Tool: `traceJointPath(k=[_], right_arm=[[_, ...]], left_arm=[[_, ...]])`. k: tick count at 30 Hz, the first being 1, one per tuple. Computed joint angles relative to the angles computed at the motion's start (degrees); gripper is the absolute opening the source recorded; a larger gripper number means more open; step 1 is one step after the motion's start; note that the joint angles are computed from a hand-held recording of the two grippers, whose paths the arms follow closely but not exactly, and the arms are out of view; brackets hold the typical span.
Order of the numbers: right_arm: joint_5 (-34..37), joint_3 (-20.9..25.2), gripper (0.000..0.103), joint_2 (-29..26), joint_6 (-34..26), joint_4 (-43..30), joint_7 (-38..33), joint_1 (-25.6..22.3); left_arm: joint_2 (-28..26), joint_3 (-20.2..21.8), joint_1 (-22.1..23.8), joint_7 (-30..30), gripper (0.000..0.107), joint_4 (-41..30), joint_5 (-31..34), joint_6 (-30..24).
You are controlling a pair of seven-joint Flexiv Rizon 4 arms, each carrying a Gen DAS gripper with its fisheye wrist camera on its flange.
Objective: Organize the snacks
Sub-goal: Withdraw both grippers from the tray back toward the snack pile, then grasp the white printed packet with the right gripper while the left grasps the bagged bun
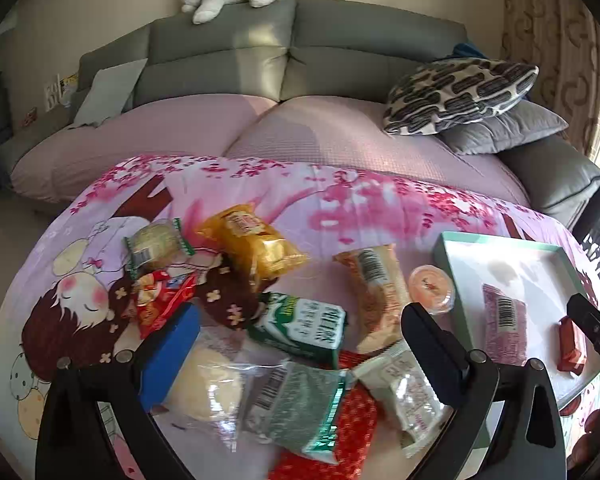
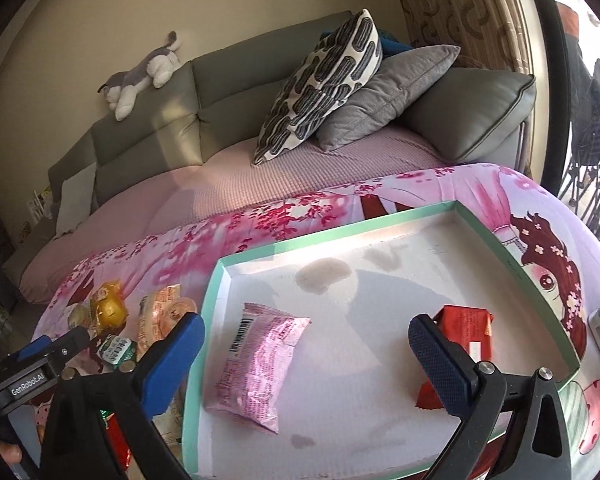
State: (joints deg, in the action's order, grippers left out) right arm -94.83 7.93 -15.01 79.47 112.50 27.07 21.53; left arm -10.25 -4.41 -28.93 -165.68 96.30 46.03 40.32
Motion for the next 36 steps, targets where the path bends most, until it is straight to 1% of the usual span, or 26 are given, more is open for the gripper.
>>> traceJointPath(k=[2,6,11,15,17,19,23,27,29,31,32,33,35,36], right_arm=[[0.34,0.23,0.103,-0.88,1.10,-0.80,0.42,0.22],[5.10,0.44,0.103,-2.25,0.54,-1.58,-4.54,2.68],[6.12,-0.32,0.103,-4.55,3.12,-3.61,-5.55,5.38],[11.48,-0.38,0.103,-5.29,1.37,-3.86,-11.34,8.40],[13.71,-0.72,0.103,-5.72,1.28,-3.96,-13.36,9.81],[17.37,-0.64,0.103,-6.29,1.20,-4.10,-16.37,11.06],[27.46,0.74,0.103,-7.55,-2.48,-4.78,-25.85,13.93],[31.27,-0.06,0.102,-8.31,-3.23,-5.55,-31.18,16.83],[33.23,-0.53,0.099,-8.55,-3.82,-5.78,-33.49,18.18],[36.43,-0.31,0.093,-8.99,-5.48,-6.28,-36.97,19.18],[37.63,-0.39,0.091,-9.19,-6.35,-6.51,-38.28,19.74],[37.34,-1.21,0.090,-9.08,-7.34,-6.52,-38.55,20.71],[37.37,-1.74,0.084,-9.07,-9.02,-6.84,-39.92,21.70],[38.08,-1.53,0.076,-9.24,-8.38,-6.84,-40.62,21.52]], left_arm=[[1.13,0.41,0.20,-1.14,0.101,1.26,-0.02,-0.01],[3.26,0.08,1.00,-2.19,0.101,3.07,0.59,-1.73],[5.90,-0.63,3.09,-2.89,0.101,5.94,-0.84,-2.72],[7.94,-1.10,5.17,-2.82,0.101,8.50,-3.32,-2.33],[8.88,-1.28,6.21,-2.26,0.101,9.75,-4.53,-1.74],[9.69,-1.46,7.19,-1.54,0.101,10.97,-5.80,-0.91],[10.24,-1.56,9.02,0.62,0.101,13.30,-8.81,3.04],[9.90,-1.52,10.27,2.73,0.100,14.99,-11.83,6.31],[9.83,-1.24,10.76,3.28,0.101,16.13,-13.19,8.70],[9.69,-0.98,11.22,3.61,0.100,17.18,-14.49,11.04],[9.56,-0.85,11.45,3.99,0.101,17.64,-15.33,12.01],[9.43,-0.80,11.60,4.20,0.100,17.95,-15.84,12.65],[8.96,-0.74,11.78,4.67,0.100,18.27,-16.58,13.50],[8.67,-0.74,11.81,5.13,0.100,18.31,-17.09,13.59]])
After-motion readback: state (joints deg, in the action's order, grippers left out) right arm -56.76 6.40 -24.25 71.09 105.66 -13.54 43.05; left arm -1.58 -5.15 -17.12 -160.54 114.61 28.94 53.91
